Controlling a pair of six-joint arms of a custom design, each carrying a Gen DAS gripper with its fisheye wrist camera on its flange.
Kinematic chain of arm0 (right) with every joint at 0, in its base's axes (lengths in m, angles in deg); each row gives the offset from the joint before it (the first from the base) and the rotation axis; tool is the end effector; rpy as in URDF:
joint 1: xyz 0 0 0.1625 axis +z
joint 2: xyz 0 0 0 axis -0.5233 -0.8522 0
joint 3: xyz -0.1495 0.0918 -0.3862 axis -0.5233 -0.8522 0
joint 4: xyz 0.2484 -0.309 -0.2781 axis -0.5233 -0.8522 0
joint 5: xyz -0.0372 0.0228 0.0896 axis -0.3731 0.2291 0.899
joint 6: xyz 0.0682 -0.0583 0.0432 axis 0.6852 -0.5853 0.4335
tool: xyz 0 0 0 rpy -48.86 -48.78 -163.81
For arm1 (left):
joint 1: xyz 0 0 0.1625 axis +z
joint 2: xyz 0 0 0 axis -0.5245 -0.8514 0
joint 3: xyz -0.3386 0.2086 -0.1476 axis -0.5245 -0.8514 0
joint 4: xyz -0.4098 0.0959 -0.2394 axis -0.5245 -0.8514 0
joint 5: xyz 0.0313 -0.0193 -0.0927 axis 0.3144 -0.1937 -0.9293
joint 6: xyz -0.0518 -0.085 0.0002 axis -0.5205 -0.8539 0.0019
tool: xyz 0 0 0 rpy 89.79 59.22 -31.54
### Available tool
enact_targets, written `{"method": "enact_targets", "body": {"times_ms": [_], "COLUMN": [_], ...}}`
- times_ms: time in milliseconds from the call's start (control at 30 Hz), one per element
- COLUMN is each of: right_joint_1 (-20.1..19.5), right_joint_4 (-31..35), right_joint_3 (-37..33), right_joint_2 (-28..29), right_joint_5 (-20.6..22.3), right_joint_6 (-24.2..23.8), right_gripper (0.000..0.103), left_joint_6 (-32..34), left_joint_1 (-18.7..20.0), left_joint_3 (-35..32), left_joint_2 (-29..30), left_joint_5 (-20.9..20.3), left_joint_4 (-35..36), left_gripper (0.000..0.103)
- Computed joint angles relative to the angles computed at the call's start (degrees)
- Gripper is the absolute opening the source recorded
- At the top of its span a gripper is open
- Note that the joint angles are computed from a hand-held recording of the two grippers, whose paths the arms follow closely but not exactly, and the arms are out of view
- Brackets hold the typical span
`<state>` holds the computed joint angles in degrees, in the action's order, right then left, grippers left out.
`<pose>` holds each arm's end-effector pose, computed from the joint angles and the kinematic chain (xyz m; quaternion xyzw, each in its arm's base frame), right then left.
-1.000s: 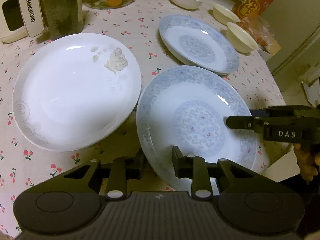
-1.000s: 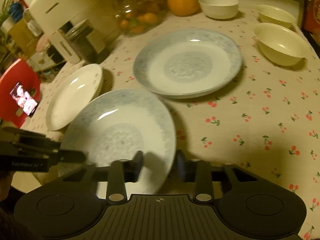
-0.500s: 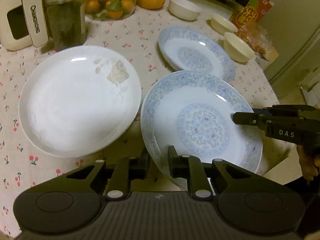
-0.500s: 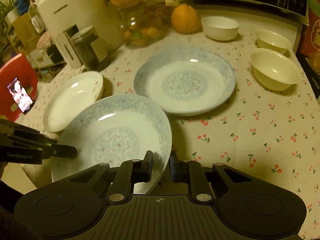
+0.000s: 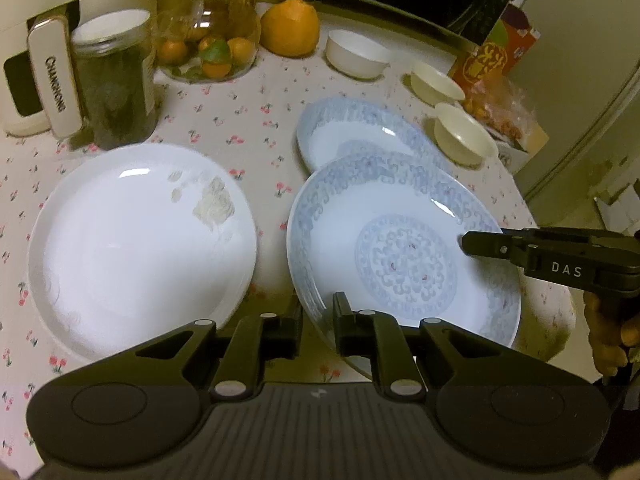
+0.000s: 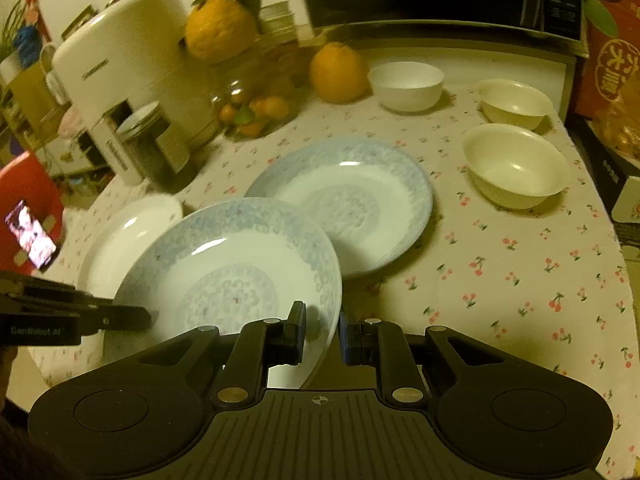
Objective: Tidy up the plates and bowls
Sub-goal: 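Lift the held plate and lower it onto the other blue-patterned plate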
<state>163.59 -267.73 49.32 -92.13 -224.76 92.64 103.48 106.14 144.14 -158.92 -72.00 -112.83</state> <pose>0.3121 -0.2655 -0.1387 0.0204 -0.8899 0.3567 0.2834 0.0906 -0.2856 0.2499 0.2991 0.9320 -0.1273 0.1606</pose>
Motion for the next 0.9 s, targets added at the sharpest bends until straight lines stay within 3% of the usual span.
{"method": "enact_targets", "body": {"times_ms": [367, 900], "right_joint_1": [-4.06, -9.96], "right_joint_4": [-3.00, -2.49], "right_joint_3": [0.50, -1.76], "right_joint_2": [-1.90, -1.92], "right_joint_5": [-2.11, -3.45], "right_joint_6": [-1.57, -2.87], "right_gripper": [0.017, 0.017], "left_joint_6": [-2.68, -2.90], "left_joint_1": [-3.20, -5.90], "left_joint_3": [0.29, 0.34], "left_joint_2": [8.52, 22.14], "left_joint_5": [0.45, 4.94], "left_joint_4": [-10.25, -26.44], "left_gripper": [0.012, 0.012]}}
